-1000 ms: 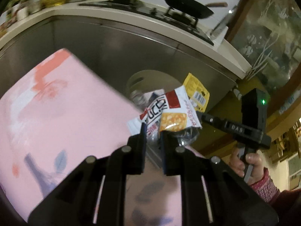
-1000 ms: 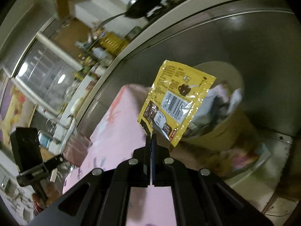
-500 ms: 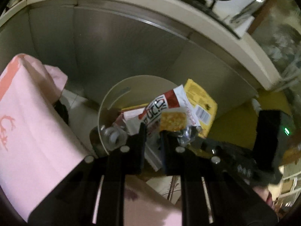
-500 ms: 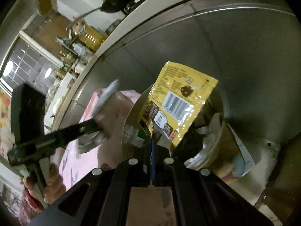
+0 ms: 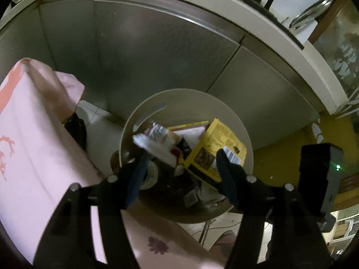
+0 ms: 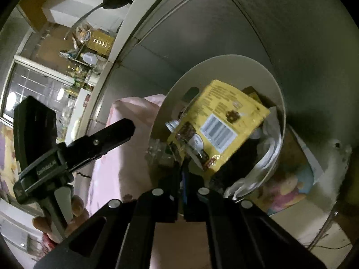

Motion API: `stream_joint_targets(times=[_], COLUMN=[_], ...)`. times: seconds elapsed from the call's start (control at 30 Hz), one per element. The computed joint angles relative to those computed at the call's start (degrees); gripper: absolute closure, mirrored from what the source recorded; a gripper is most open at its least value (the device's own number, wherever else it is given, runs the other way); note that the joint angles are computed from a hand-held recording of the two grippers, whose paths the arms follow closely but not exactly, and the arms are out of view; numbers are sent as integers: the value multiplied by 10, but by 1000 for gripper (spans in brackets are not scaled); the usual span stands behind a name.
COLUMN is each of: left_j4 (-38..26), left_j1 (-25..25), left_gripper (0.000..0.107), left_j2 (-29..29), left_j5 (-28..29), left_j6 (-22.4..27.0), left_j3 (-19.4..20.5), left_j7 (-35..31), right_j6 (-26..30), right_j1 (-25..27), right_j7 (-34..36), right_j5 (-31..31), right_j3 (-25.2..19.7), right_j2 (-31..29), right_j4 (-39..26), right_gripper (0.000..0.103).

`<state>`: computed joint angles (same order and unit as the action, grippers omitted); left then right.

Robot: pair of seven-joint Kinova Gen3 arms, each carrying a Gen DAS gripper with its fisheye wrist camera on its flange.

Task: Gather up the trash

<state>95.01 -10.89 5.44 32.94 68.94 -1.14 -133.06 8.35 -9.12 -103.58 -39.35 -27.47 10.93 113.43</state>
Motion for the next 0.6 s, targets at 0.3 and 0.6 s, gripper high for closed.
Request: stream_joint_targets(times=[0.3, 0.6], left_j4=[11, 77], left_j1=[-37, -56], left_gripper=[47, 47], left_j2=[-41, -144], left_j5=[36, 32], left_j6=[52, 40], left_j3=[-33, -95], left_j7=[-49, -117], right_j6=[-26, -176], right_j1=[8, 124], right_j7=[99, 201], right_j5=[-147, -357], right_j3=[-10, -220], right_j2=[-30, -142], right_j4=[19, 100], right_gripper=[39, 39])
